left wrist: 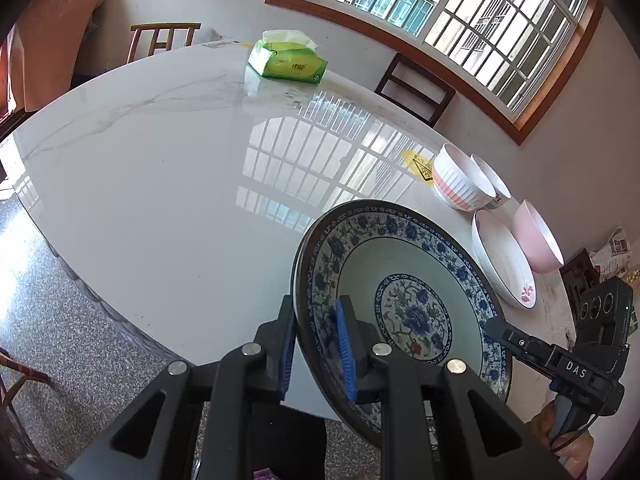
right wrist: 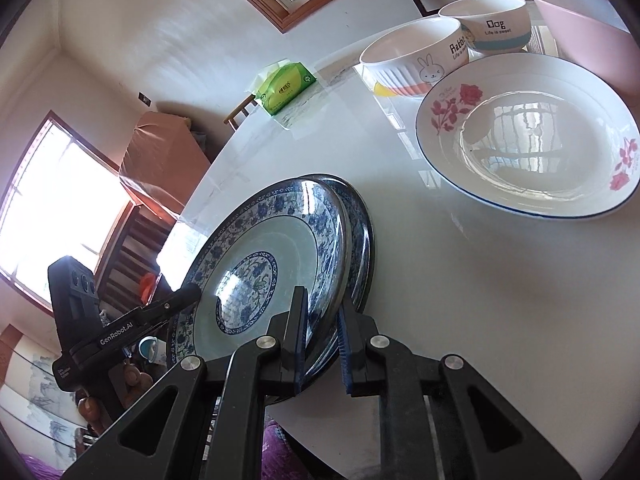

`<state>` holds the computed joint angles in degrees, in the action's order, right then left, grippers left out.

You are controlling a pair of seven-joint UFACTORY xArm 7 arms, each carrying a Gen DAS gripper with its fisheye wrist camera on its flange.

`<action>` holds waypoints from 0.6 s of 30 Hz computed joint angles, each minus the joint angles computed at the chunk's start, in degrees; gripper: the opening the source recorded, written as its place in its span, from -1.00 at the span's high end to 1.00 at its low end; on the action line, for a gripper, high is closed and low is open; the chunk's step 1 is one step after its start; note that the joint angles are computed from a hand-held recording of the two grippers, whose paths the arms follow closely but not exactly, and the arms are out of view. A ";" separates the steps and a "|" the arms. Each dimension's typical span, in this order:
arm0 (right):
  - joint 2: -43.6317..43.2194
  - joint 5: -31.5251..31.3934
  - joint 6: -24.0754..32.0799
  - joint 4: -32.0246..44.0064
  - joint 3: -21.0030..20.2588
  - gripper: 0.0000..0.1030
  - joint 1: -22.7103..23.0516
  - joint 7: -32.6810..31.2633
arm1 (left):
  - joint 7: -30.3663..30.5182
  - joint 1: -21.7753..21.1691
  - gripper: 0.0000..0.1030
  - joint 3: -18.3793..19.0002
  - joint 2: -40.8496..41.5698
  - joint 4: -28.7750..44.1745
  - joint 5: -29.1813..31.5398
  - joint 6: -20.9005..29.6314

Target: Organize plates and bowls

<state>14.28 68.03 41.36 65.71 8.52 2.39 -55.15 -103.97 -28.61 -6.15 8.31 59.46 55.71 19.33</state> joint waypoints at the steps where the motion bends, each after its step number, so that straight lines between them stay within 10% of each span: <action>1: 0.03 -0.28 -0.30 0.11 0.05 0.71 0.19 0.23 | -0.26 -0.17 0.61 0.04 0.02 0.15 0.49 0.36; 18: -0.78 -1.20 -8.28 -0.79 1.39 0.67 2.65 -1.36 | -1.71 -1.08 0.59 0.41 1.29 1.37 3.86 2.00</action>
